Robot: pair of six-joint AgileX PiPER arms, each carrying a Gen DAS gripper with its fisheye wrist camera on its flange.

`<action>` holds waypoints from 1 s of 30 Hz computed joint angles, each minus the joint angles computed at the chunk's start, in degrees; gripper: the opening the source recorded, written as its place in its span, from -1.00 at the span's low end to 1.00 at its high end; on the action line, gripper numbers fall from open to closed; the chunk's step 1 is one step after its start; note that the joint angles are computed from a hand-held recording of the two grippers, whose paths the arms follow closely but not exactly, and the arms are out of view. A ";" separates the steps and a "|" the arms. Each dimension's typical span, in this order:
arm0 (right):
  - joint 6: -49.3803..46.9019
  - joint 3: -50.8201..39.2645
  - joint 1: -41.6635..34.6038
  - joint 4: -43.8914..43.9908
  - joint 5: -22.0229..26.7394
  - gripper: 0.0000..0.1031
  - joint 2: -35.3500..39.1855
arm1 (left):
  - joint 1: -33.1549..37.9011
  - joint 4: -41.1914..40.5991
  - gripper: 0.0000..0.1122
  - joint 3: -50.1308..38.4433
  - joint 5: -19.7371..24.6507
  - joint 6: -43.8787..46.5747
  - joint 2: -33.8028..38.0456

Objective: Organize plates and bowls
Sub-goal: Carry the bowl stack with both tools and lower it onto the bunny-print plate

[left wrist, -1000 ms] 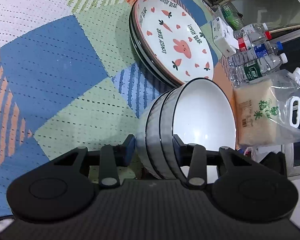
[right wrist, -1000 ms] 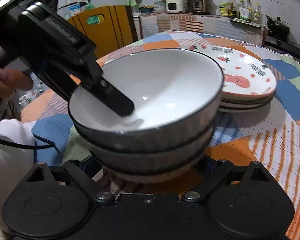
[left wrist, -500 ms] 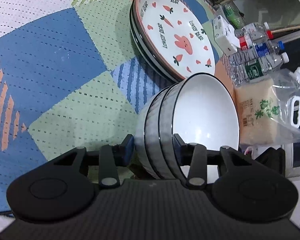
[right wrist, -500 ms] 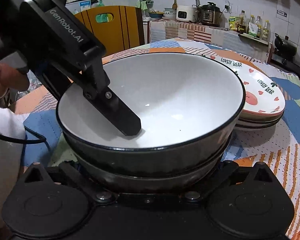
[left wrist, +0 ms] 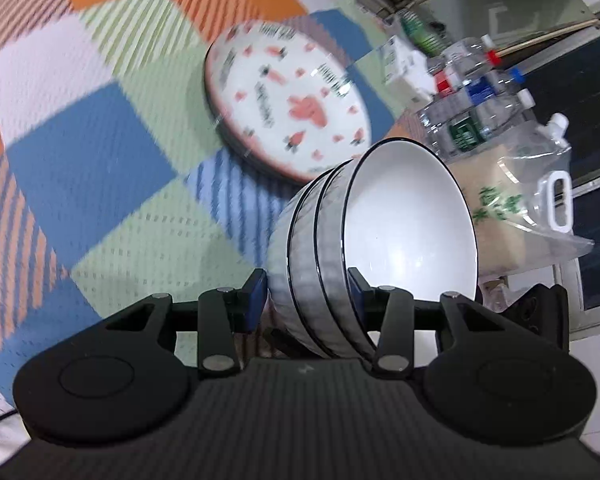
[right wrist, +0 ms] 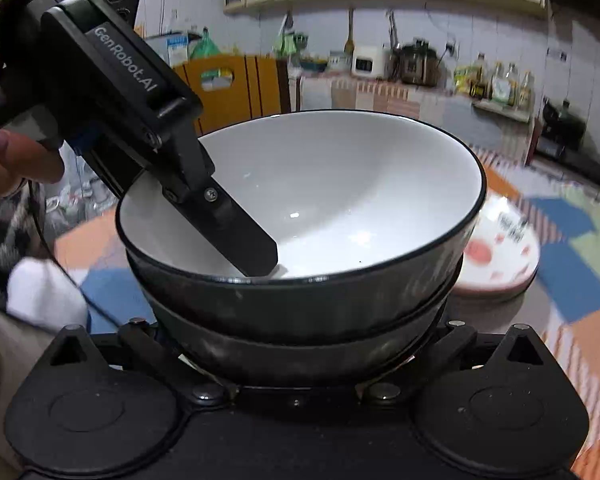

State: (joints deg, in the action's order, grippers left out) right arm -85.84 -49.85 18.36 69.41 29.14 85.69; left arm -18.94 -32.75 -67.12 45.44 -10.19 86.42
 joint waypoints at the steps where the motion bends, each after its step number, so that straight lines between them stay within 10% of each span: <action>1: 0.03 -0.47 -0.08 0.29 -0.04 1.00 -0.42 | 0.05 0.86 -0.28 -1.70 0.93 -0.66 0.08; 15: 10.53 -19.44 -1.58 -8.30 -0.82 1.00 7.61 | 3.52 7.82 -0.25 -38.51 17.86 -5.71 17.15; 30: 24.85 -34.64 -1.55 -20.73 0.73 1.00 23.73 | 6.93 4.97 -0.22 -47.97 14.30 -2.50 32.66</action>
State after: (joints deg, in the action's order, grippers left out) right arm -60.98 -84.49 16.81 48.67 29.88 109.42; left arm -12.01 -27.78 -115.08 59.75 -12.69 119.09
